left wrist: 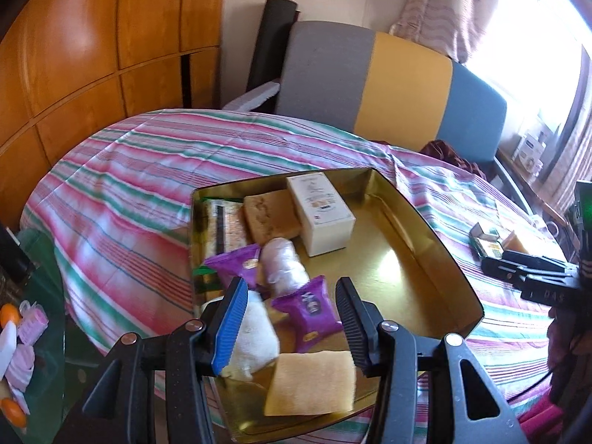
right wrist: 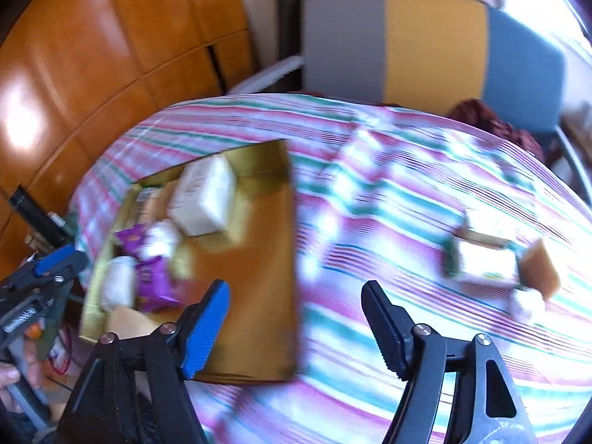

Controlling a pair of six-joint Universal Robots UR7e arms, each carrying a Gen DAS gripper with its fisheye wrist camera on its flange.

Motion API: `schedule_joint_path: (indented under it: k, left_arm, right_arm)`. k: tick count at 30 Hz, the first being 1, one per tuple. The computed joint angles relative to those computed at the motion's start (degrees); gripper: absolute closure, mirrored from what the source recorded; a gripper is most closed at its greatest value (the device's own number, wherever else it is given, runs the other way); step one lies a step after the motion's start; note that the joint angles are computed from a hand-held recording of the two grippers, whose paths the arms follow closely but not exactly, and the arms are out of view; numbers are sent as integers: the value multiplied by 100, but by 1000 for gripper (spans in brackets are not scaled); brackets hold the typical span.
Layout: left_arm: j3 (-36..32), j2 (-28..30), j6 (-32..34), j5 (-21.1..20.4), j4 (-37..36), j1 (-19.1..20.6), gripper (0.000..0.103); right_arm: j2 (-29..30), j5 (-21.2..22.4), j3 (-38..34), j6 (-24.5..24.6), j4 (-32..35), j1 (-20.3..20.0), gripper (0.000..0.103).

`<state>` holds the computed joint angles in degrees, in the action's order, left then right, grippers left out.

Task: Organize objects
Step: 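Move both tools back toward the remaining items on the cloth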

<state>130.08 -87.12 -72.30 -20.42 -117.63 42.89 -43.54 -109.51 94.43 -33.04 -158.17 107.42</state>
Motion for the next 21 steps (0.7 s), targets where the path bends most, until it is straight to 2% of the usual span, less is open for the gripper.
schedule_joint_path:
  k: [6,10,16,19,21]
  left_arm:
    - [-251,505,941,-60,-823,71,53]
    - [-485,859,1590,-232,-1423,141,53]
    - [-895,1483,2655,-384,-2280,124,53]
    - [-1175,1840,3165,-561,-2637,184,53]
    - [-1382,2061,3419,-673,-2768,226,53]
  right_arm:
    - [-183,-568,-265,33,-334,-411,27]
    - [-211,-760,-585,292,-765,-656,27]
    - [-202,-708,-765,490,-1892,-1036,22]
    - [-209,-680,-797,799,-1976,-1254,22]
    - [-220,-766,-897,1083,-1762,-1332,22]
